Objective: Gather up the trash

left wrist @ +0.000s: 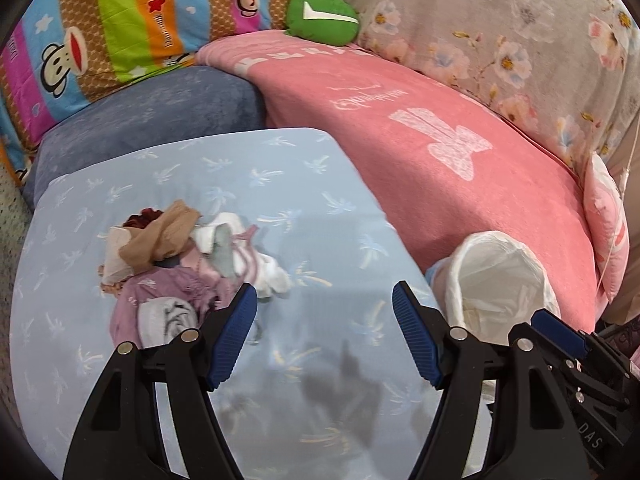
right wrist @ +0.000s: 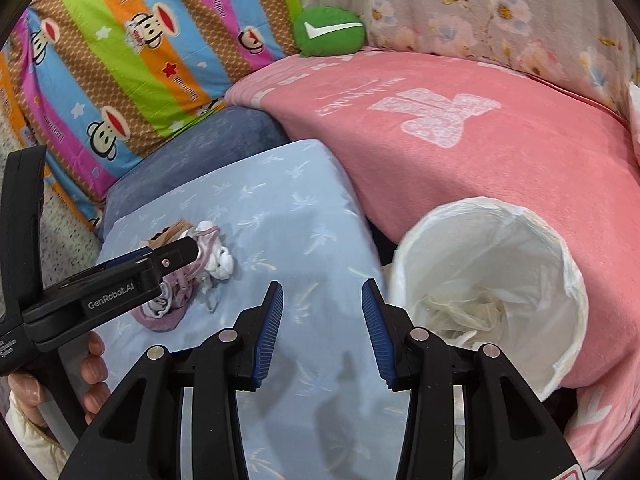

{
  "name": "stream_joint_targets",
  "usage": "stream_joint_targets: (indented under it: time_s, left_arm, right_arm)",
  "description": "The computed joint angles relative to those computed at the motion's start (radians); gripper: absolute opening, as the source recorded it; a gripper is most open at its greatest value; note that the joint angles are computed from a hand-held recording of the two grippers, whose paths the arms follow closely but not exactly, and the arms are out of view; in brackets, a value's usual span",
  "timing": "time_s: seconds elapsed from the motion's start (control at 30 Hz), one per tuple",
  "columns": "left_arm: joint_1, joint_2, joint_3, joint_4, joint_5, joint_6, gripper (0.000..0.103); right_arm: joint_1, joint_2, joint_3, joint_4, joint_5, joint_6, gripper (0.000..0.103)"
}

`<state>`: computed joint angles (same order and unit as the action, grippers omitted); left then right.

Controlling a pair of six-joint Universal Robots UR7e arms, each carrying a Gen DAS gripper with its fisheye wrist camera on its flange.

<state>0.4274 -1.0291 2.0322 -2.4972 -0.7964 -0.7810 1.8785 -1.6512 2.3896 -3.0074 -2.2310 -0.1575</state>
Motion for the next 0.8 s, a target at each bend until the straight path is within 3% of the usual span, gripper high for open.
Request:
stream_joint_targets:
  time_s: [0.13,0.27,0.5,0.8]
  left_arm:
    - [0.015,-0.046,0.03,0.036,0.038,-0.03,0.068]
    - [0.04,-0.107,0.061,0.087,0.06,-0.085,0.075]
    - [0.095,-0.205,0.097,0.178,0.116,-0.144,0.076]
    - [0.166,-0.268,0.116,0.209,0.126,-0.133,0.076]
  right_arm:
    - [0.035,0.082,-0.02,-0.014,0.007,0.009,0.041]
    - [0.06,0.17,-0.046,-0.032,0.024,0.017,0.041]
    - [0.091,0.321,-0.102,-0.041,0.081,0.03,0.041]
    - [0.102,0.481,-0.169,-0.023,0.135,0.051,0.041]
